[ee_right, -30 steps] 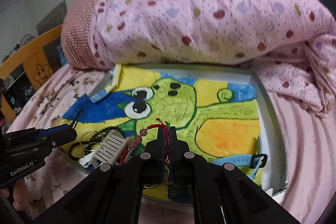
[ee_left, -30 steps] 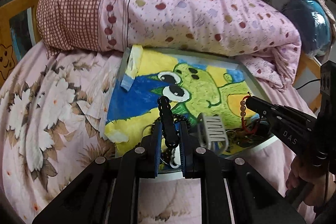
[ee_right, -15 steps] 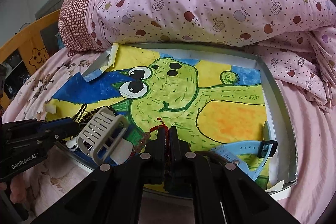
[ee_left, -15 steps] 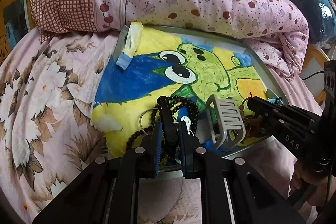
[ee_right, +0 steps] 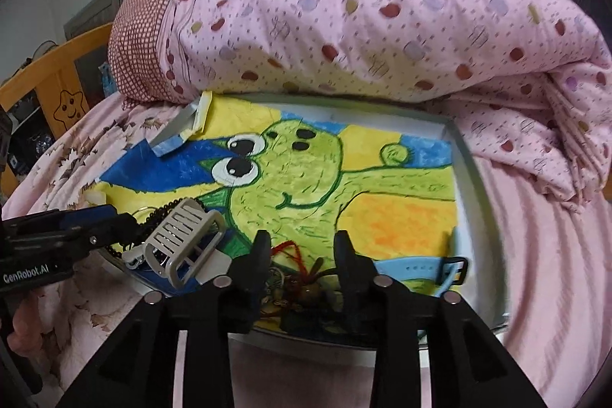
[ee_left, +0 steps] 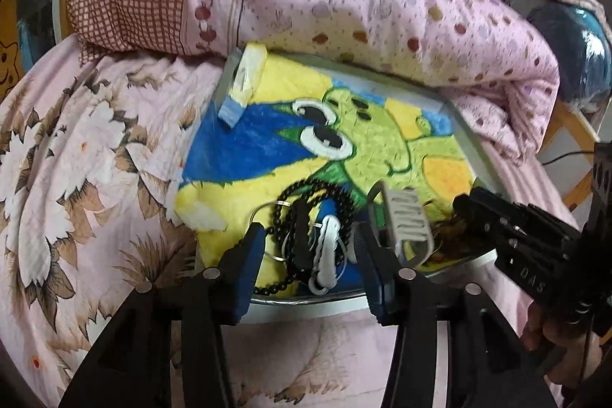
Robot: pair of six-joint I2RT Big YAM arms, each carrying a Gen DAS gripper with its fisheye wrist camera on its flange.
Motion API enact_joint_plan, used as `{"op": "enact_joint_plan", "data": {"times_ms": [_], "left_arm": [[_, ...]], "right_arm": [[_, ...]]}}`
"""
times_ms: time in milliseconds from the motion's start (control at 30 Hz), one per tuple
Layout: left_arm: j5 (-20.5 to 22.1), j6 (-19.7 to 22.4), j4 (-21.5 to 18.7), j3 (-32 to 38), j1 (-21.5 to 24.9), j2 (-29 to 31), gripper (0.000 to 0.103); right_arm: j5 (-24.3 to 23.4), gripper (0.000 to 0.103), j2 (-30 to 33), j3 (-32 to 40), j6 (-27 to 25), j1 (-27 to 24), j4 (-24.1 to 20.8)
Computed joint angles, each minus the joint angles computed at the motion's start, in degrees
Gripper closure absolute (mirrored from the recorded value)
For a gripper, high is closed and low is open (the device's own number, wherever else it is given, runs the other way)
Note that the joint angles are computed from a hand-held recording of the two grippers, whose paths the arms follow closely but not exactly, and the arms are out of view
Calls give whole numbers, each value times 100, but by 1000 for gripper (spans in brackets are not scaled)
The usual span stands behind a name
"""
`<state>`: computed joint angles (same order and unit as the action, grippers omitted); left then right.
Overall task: Organize jewelry
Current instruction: 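Open both tools and lift them out of the tray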
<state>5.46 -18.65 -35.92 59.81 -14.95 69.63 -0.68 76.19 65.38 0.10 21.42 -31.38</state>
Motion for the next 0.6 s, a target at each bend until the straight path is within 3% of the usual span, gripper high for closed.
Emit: {"op": "enact_joint_plan", "data": {"times_ms": [67,200,267,367,467,500,533,600], "left_arm": [[-77,-31,-1,14,-25,-79,60],[-251,-149,152,-75,-84,-373,42],[-304,-178,199,-111,-118,-536,38],[-504,-111,152,-119,-221,-759,37],[-699,-38,71,-121,-350,-985,37],[-750,-36,74,-145,-394,-1080,36],[-770,-28,68,-168,-443,-1187,33],[-764,-30,76,-228,-523,-1393,11]], "right_arm": [[62,58,-175,-65,63,-23,51],[170,41,-521,-194,259,-43,180],[212,33,-711,-273,369,-48,245],[197,24,-1008,-377,594,-73,272],[257,5,-1350,-523,765,-66,318],[249,4,-1476,-576,788,-62,334],[272,3,-1615,-629,797,-46,330],[339,1,-1838,-703,804,-19,283]]}}
